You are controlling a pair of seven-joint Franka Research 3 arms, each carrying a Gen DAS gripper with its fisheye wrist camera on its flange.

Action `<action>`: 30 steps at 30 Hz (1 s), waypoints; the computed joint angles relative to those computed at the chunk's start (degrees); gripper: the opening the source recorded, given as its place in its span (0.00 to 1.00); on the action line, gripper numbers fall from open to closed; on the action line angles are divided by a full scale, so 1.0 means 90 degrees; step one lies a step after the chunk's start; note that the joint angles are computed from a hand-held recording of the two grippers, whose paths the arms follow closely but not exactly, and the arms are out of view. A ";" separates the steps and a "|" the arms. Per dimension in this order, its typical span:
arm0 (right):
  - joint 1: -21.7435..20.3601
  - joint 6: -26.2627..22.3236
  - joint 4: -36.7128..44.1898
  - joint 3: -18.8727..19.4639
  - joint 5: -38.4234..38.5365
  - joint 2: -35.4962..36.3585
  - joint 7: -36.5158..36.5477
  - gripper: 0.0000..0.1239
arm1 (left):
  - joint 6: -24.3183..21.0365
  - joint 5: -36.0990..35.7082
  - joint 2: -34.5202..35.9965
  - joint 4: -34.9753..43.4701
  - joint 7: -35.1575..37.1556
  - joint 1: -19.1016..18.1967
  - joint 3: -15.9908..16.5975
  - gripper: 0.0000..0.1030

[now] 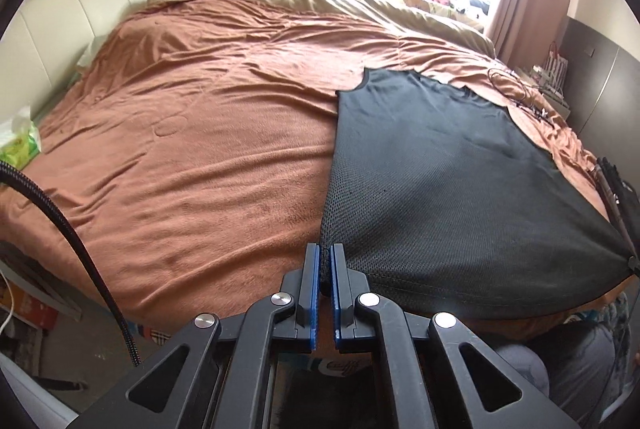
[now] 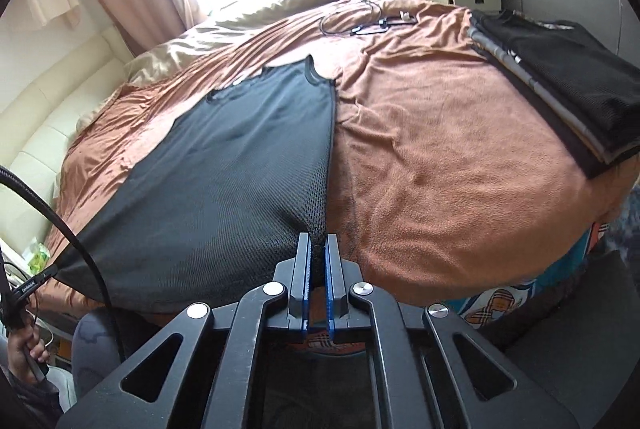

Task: Fold small clothes
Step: 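Close the left gripper on the hem while the right gripper closes on it too, then lift the hem with both grippers and fold it over toward the collar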

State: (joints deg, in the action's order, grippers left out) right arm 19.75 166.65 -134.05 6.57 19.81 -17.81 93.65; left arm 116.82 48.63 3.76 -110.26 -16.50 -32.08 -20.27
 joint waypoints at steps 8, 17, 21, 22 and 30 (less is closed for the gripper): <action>0.0429 0.0272 -0.0972 -0.0220 0.0499 -0.1157 -0.0536 0.02 | -0.0742 0.0113 -0.0509 -0.0192 -0.0530 -0.0336 -0.0395 0.05; 0.0508 0.0380 -0.1957 -0.0116 0.0557 -0.2296 -0.0466 0.02 | -0.1446 0.0210 -0.0838 -0.0302 -0.1098 -0.0719 -0.0832 0.05; 0.0535 0.0353 -0.2318 -0.0066 0.0513 -0.2783 -0.0401 0.02 | -0.1739 0.0284 -0.0818 -0.0205 -0.1215 -0.0884 -0.0975 0.05; 0.0551 0.0341 -0.2426 -0.0076 0.0502 -0.2934 -0.0397 0.02 | -0.1846 0.0303 -0.0805 -0.0176 -0.1278 -0.0947 -0.1025 0.05; 0.0557 0.0199 -0.3088 -0.0011 0.0395 -0.3856 -0.0194 0.02 | -0.2277 0.0318 -0.0730 -0.0085 -0.1564 -0.1313 -0.1156 0.05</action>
State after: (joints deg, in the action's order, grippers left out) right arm 24.76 168.44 -161.85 6.47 23.36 -52.52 91.90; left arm 96.33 51.50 -2.81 -111.03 -30.57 -43.89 -30.68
